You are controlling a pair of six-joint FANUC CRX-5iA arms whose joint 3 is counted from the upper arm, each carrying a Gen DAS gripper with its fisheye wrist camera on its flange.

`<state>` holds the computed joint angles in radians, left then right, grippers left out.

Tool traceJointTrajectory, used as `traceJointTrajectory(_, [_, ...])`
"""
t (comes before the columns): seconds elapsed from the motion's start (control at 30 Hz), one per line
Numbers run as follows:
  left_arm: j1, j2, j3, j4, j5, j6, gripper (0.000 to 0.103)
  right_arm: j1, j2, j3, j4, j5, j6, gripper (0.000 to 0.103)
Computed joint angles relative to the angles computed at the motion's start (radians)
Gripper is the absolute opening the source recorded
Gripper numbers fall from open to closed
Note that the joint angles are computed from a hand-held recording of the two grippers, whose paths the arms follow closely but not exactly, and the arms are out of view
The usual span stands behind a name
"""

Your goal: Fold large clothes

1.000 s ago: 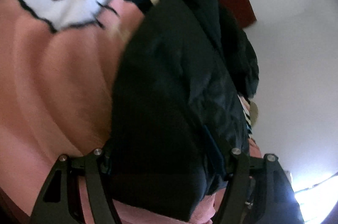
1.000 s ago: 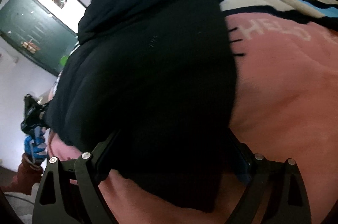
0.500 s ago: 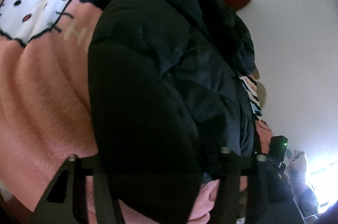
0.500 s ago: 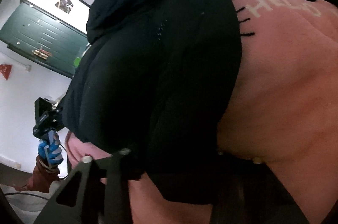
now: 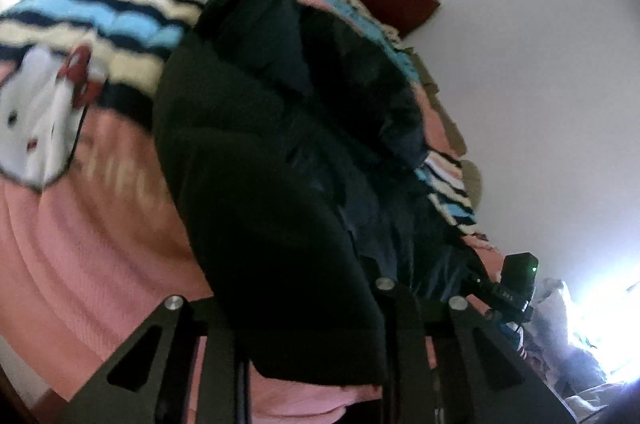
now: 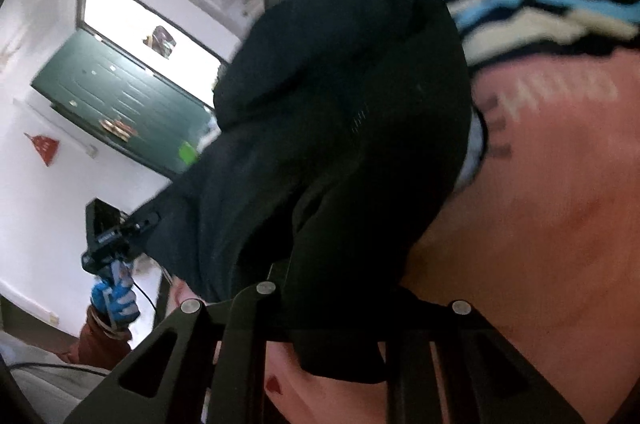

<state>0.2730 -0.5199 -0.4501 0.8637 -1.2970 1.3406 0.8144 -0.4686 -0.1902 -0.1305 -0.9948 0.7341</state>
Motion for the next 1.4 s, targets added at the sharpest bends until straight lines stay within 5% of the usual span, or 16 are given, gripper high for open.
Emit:
traceJointTrajectory(0.23, [0.01,0.068,0.081,0.114,0.055,-0.054,0.021,-0.105,0.025,0.081,-0.025,0.08,0.067,0.017])
traceJointTrajectory(0.6, [-0.075,0.297,0.312,0.163,0.198,-0.008,0.021,-0.292,0.235,0.331,-0.118,0.083,0.182,0.017])
traceJointTrajectory(0.9, [-0.156,0.549,0.585,0.027,0.294,0.114,0.022,-0.366,0.437,0.474,-0.09,0.134,0.048,0.019])
traceJointTrajectory(1.17, [-0.189,0.814,0.877,-0.122,0.256,0.268,0.024,-0.414,0.619,0.616,-0.107,0.122,-0.063,0.02])
traceJointTrajectory(1.4, [-0.204,0.947,0.97,-0.165,0.248,0.304,0.026,-0.45,0.756,0.722,-0.133,0.081,-0.088,0.02])
